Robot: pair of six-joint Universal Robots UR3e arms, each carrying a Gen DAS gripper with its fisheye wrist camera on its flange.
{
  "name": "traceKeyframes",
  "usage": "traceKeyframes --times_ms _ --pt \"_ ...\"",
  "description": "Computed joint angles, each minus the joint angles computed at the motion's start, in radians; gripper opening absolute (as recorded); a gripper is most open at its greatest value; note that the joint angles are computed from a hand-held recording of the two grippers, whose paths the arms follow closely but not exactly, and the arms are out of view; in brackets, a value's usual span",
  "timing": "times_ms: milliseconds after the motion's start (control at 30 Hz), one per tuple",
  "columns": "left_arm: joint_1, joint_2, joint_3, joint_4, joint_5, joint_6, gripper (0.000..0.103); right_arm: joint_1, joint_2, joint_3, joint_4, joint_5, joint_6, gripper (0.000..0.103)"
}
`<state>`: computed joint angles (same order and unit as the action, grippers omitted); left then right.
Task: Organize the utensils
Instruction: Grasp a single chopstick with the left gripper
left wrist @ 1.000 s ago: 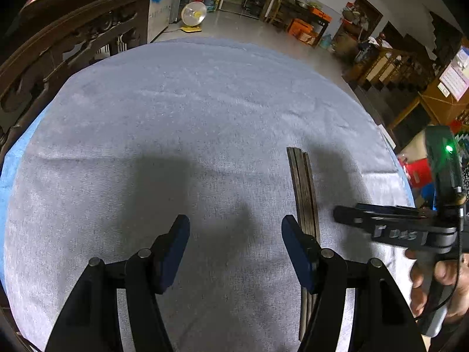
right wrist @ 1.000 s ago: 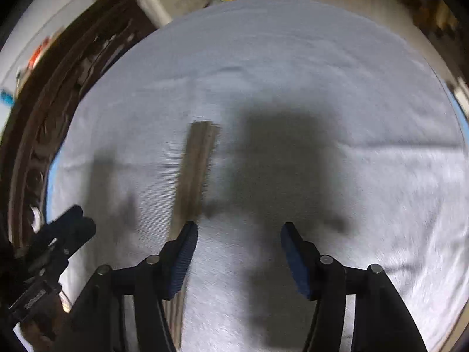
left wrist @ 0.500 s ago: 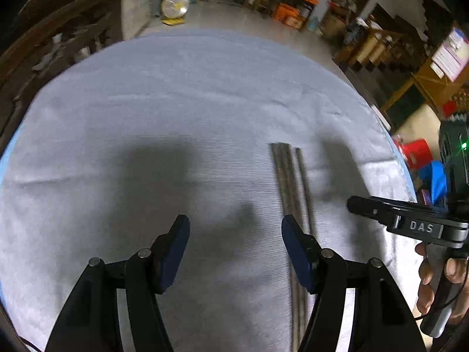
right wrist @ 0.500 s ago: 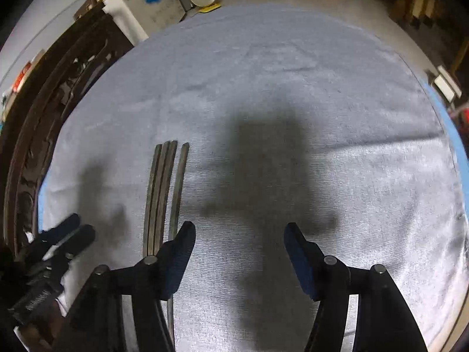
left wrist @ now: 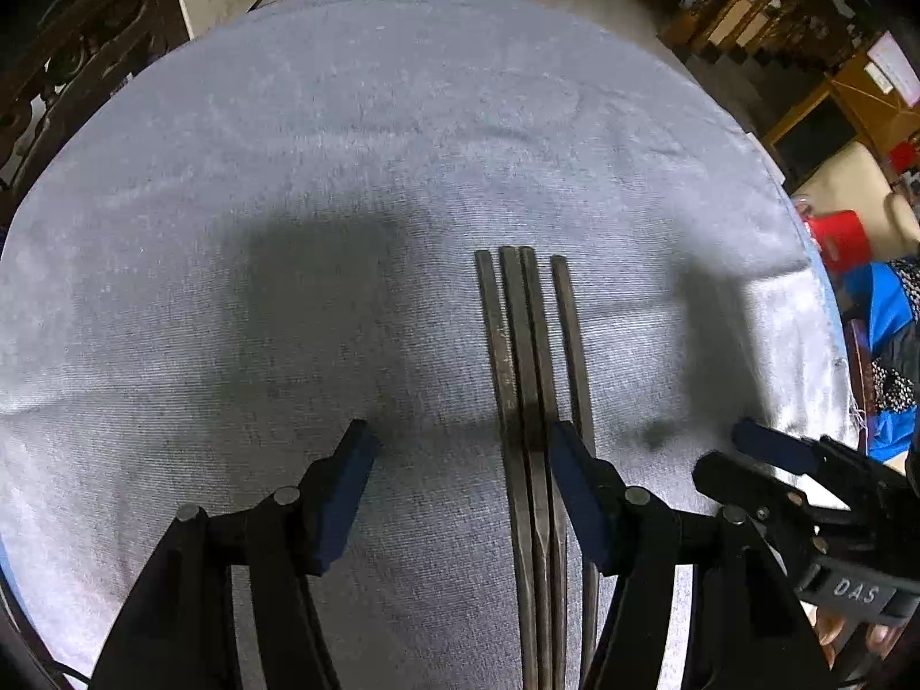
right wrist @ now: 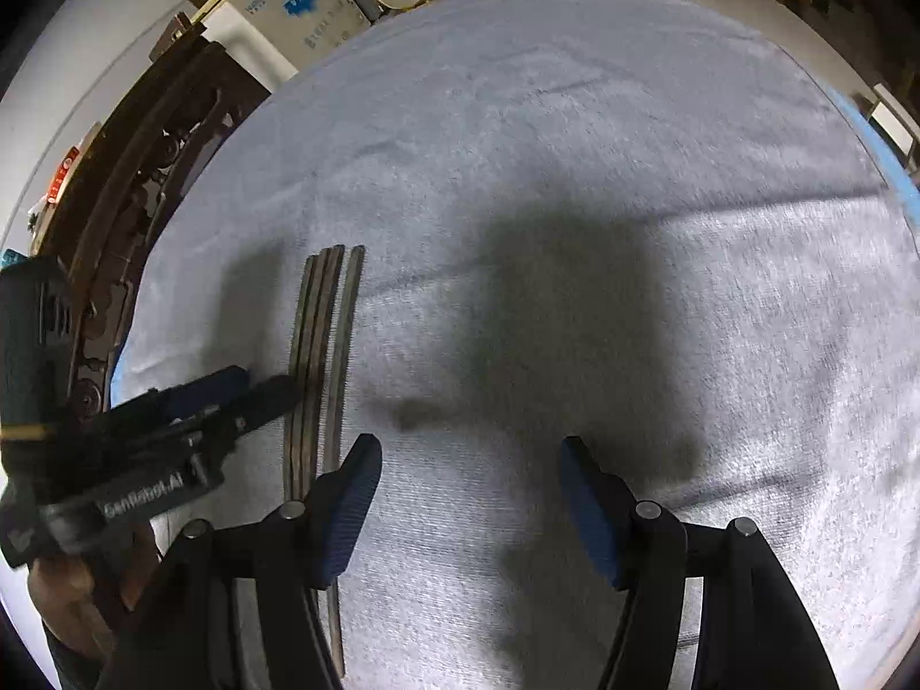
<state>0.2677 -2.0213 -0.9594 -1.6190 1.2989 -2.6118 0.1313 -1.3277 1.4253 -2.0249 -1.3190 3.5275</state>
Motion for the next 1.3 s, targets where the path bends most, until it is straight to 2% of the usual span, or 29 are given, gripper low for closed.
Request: traceKeyframes --times_ms 100,200,333,467,567,700,833,933,1000,1033,1100,1167,1200,1267,1300 --pt "0.004 -0.016 0.031 -0.020 0.014 -0.007 0.054 -0.011 -0.022 0.020 0.000 0.004 -0.003 0.068" --pt "0.014 -0.040 0.075 -0.051 0.025 -0.039 0.052 -0.022 -0.041 0.047 -0.009 0.019 -0.011 0.068" --pt "0.042 -0.093 0.198 -0.192 -0.062 -0.045 0.052 -0.032 -0.066 0.077 -0.017 0.028 -0.018 0.068" --pt "0.007 -0.089 0.178 -0.156 -0.041 -0.050 0.052 -0.034 -0.070 0.085 -0.022 0.030 -0.018 0.068" --pt "-0.031 -0.073 0.125 -0.072 0.066 -0.047 0.050 -0.026 -0.042 0.065 -0.032 0.028 -0.010 0.068" --pt "0.018 -0.031 0.045 0.008 0.124 -0.073 0.048 -0.026 -0.034 0.057 -0.033 0.028 -0.015 0.069" --pt "0.094 -0.061 0.136 -0.119 -0.020 -0.072 0.049 -0.025 -0.032 0.068 -0.053 0.030 -0.018 0.071" --pt "0.067 -0.090 0.193 -0.195 -0.053 -0.032 0.049 -0.026 -0.030 0.065 -0.052 0.031 -0.015 0.071" --pt "0.037 -0.107 0.198 -0.195 -0.027 -0.007 0.053 -0.020 -0.021 0.054 -0.049 0.023 -0.009 0.071" --pt "0.025 -0.079 0.151 -0.148 -0.015 0.012 0.060 -0.016 -0.017 0.048 -0.047 0.020 -0.010 0.072" --pt "-0.002 -0.051 0.096 -0.066 0.085 -0.018 0.059 -0.012 -0.012 0.043 -0.046 0.014 -0.010 0.073" --pt "0.021 -0.034 0.057 -0.016 0.117 -0.025 0.060 -0.012 -0.010 0.042 -0.049 0.016 -0.009 0.074" --pt "0.032 -0.031 0.043 0.016 0.165 -0.052 0.059 -0.012 -0.008 0.043 -0.056 0.016 -0.008 0.074" --pt "0.068 -0.047 0.055 0.022 0.163 -0.077 0.057 -0.012 -0.007 0.050 -0.069 0.018 -0.006 0.075" --pt "0.098 -0.052 0.086 -0.017 0.118 -0.087 0.056 -0.009 -0.005 0.048 -0.071 0.014 -0.005 0.075"
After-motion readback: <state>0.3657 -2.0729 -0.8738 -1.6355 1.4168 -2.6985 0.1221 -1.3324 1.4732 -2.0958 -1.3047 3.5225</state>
